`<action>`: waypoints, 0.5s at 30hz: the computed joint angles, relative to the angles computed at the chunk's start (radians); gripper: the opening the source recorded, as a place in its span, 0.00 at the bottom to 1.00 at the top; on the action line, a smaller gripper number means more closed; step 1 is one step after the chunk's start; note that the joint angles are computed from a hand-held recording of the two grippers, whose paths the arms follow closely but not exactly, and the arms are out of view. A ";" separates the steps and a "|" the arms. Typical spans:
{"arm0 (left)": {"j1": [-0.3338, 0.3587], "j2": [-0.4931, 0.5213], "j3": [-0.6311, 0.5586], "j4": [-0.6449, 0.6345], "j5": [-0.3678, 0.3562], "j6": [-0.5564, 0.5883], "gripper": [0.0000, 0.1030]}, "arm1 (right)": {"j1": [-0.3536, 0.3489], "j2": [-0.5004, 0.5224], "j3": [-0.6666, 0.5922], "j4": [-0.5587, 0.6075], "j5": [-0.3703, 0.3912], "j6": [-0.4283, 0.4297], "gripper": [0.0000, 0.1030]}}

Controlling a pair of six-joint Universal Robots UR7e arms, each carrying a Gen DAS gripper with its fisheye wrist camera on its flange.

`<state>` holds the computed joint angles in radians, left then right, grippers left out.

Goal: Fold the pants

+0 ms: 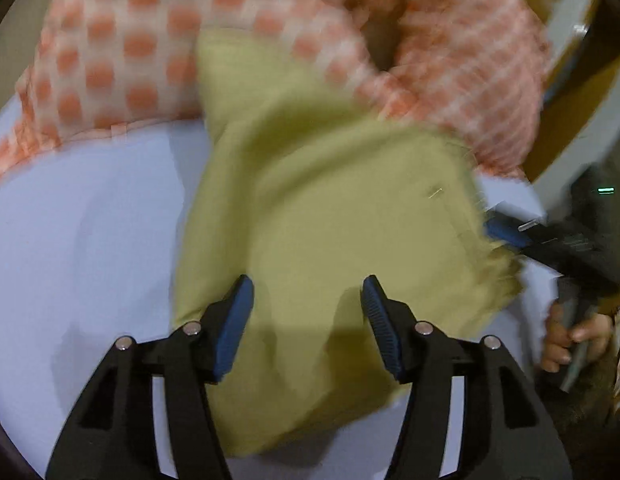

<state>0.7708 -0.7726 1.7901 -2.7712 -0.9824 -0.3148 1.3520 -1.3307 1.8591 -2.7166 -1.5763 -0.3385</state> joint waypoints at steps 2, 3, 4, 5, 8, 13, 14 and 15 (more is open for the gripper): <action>-0.017 0.010 -0.011 0.036 0.055 -0.015 0.54 | 0.035 0.005 -0.002 -0.008 -0.097 0.021 0.74; -0.033 -0.011 -0.008 0.094 0.063 -0.063 0.55 | 0.061 -0.004 0.019 -0.048 -0.168 0.018 0.75; -0.049 -0.040 0.014 0.111 0.056 -0.092 0.56 | 0.089 -0.018 0.059 -0.114 -0.226 -0.005 0.77; -0.066 -0.066 0.049 0.093 0.054 -0.097 0.65 | 0.103 -0.043 0.101 -0.166 -0.243 -0.038 0.85; -0.157 -0.159 0.190 0.091 0.160 -0.183 0.95 | 0.147 -0.134 0.285 -0.417 -0.300 -0.184 0.99; -0.263 -0.273 0.350 0.297 0.223 -0.479 0.98 | 0.207 -0.144 0.496 -0.674 -0.496 -0.309 0.99; -0.267 -0.276 0.366 0.309 0.213 -0.511 0.98 | 0.208 -0.128 0.521 -0.700 -0.511 -0.309 0.99; -0.268 -0.271 0.379 0.298 0.209 -0.524 0.98 | 0.208 -0.118 0.530 -0.706 -0.518 -0.300 0.99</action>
